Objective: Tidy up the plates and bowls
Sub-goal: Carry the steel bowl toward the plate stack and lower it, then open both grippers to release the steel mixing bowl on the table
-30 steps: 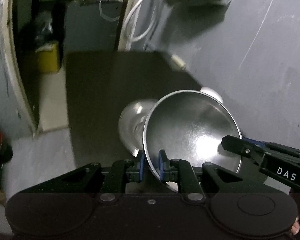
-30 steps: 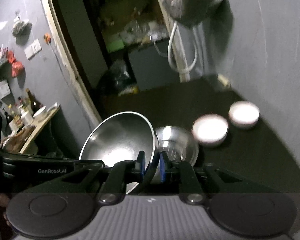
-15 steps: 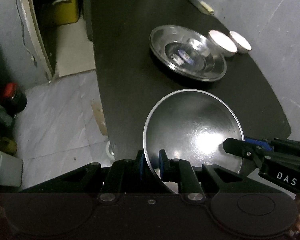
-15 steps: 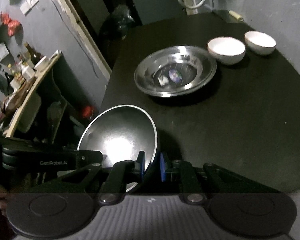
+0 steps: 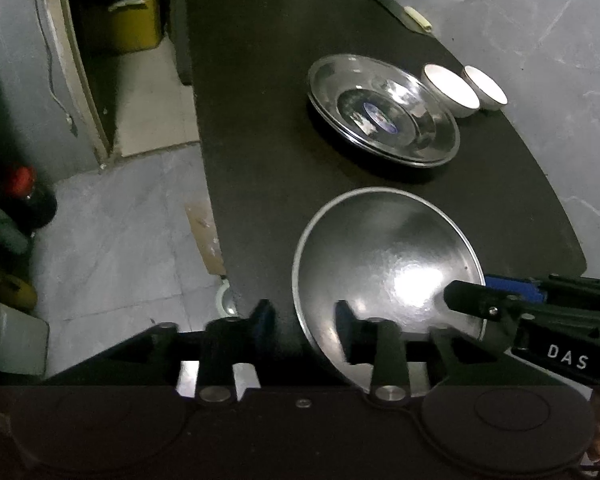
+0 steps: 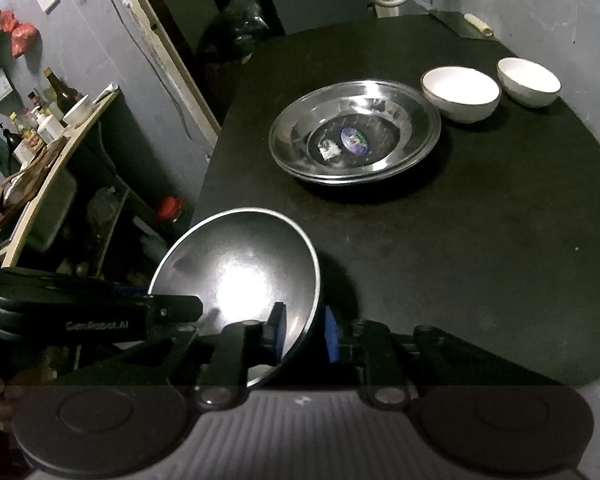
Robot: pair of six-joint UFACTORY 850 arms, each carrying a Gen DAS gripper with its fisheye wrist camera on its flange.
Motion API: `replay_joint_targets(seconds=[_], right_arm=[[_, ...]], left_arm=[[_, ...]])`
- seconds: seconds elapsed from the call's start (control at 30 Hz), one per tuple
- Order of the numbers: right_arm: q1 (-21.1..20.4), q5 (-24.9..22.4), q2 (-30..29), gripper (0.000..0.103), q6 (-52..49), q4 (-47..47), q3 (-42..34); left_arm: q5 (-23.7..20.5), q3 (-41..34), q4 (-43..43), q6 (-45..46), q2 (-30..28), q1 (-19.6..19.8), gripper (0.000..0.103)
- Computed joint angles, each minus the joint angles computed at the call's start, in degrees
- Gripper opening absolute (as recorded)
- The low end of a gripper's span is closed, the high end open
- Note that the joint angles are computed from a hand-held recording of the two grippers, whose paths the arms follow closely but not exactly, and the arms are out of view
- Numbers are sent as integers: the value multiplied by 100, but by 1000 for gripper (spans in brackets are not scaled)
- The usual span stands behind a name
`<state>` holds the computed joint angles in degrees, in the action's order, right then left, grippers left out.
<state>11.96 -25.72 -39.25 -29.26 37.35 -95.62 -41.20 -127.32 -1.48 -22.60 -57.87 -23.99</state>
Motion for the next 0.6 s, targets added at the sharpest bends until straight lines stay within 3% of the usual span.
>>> replay_joint_targets(seconds=[0.17, 0.23, 0.33, 0.43, 0.53, 0.6], right_arm=[[-14, 188, 126, 49, -72, 48, 144], [-18, 334, 196, 70, -152, 102, 231], [-13, 613, 310, 87, -267, 157, 378], [-16, 927, 438, 100, -752, 628, 556], [8, 1311, 571, 103, -1301, 1120, 729], [18, 1542, 647, 103, -1795, 1557, 824]], left_arm=[[354, 378, 578, -370, 280, -56, 75], [541, 584, 844, -499, 436, -74, 83], [868, 890, 1093, -600, 671, -85, 97], [1246, 1160, 1429, -838, 879, -98, 102], [1666, 1356, 1723, -1012, 1025, -108, 102], [2180, 1602, 1875, -1239, 1179, -95, 102]])
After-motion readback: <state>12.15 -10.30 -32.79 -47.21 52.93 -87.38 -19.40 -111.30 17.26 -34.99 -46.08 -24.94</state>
